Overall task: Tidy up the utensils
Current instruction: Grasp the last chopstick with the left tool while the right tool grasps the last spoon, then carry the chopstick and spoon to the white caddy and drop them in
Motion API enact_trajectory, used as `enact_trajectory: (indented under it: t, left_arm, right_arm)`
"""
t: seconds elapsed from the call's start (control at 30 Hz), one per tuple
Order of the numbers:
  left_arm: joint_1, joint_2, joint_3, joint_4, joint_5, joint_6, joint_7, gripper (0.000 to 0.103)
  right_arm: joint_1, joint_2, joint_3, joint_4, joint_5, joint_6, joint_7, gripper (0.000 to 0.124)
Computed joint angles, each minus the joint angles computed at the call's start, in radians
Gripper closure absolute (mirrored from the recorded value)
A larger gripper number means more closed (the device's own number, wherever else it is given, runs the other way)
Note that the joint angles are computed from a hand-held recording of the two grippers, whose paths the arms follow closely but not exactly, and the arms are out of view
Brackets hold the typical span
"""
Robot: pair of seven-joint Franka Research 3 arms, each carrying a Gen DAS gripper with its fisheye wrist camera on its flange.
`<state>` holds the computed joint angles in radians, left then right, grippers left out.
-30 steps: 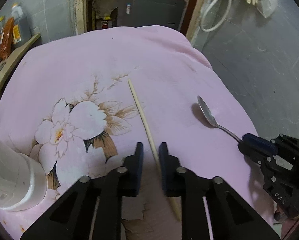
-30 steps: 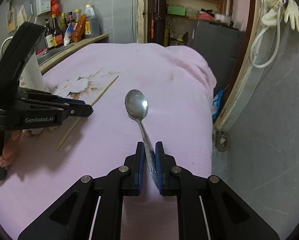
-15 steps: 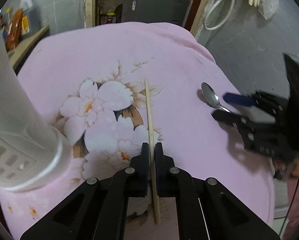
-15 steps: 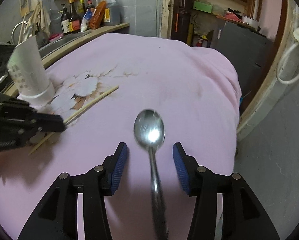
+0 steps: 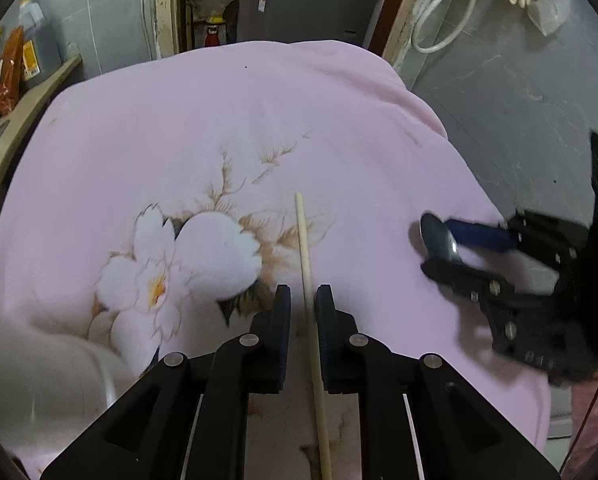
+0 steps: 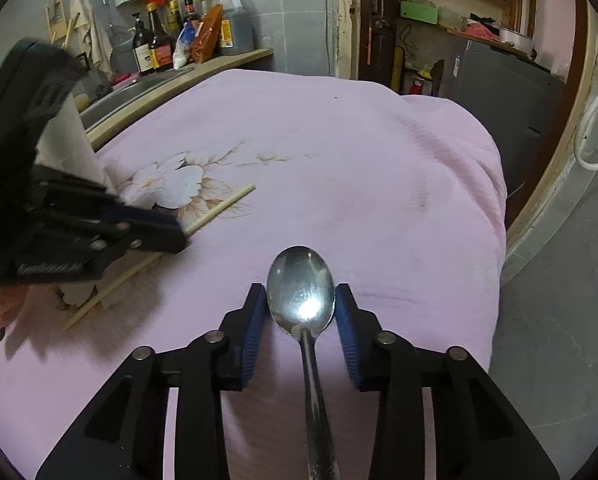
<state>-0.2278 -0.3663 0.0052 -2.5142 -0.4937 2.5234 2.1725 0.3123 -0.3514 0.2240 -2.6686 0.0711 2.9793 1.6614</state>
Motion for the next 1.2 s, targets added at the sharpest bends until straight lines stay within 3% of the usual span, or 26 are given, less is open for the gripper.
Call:
enact_trajectory:
  t: [0.1,0.2,0.3,0.4,0.5,0.53,0.7,0.87,0.97,1.03,1.2]
  left_arm:
    - [0.013,0.009,-0.019,0.019,0.040,-0.025,-0.034,0.093]
    - [0.016,0.007,-0.029,0.020,0.067,-0.030,-0.068,0.100]
    - [-0.010,-0.028,0.009,-0.012,-0.008,-0.021,-0.035,0.101]
    - [-0.045,-0.098,0.048,-0.077,-0.110,0.041,0.041,0.101]
    - [-0.114,-0.219,0.102,-0.174,-0.228,0.156,0.148,0.101]
    - [-0.148,-0.261,0.121,-0.206,-0.266,0.212,0.182,0.101]
    - [-0.355,-0.456,0.244,-0.332,-0.388,0.504,0.308,0.101]
    - [-0.543,-0.599,0.360,-0.393,-0.386,0.780,0.343,0.101]
    - [-0.647,-0.678,0.448,-0.419,-0.319,0.933,0.329,0.101]
    - [-0.681,-0.722,0.493,-0.423,-0.263,1.005,0.310,0.101]
    - [-0.676,-0.771,0.559,-0.402,-0.153,1.069,0.267,0.101]
  right_arm:
    - [-0.013,-0.003,0.013,-0.001,-0.010,0.000,0.017,0.092]
    - [-0.063,-0.020,0.067,-0.012,-0.056,0.010,0.074,0.092]
    - [-0.125,-0.068,0.136,-0.042,-0.119,0.039,0.152,0.092]
    - [-0.176,-0.137,0.201,-0.088,-0.146,0.095,0.218,0.092]
    - [-0.256,-0.224,0.308,-0.139,-0.152,0.178,0.284,0.092]
    - [-0.313,-0.270,0.380,-0.158,-0.150,0.213,0.316,0.092]
    - [-0.468,-0.431,0.606,-0.203,-0.063,0.365,0.389,0.092]
    - [-0.577,-0.557,0.762,-0.191,0.071,0.504,0.426,0.092]
    - [-0.622,-0.595,0.813,-0.168,0.153,0.581,0.438,0.092]
    - [-0.663,-0.602,0.853,-0.135,0.209,0.634,0.446,0.092]
    - [-0.789,-0.579,0.963,-0.022,0.334,0.752,0.457,0.092]
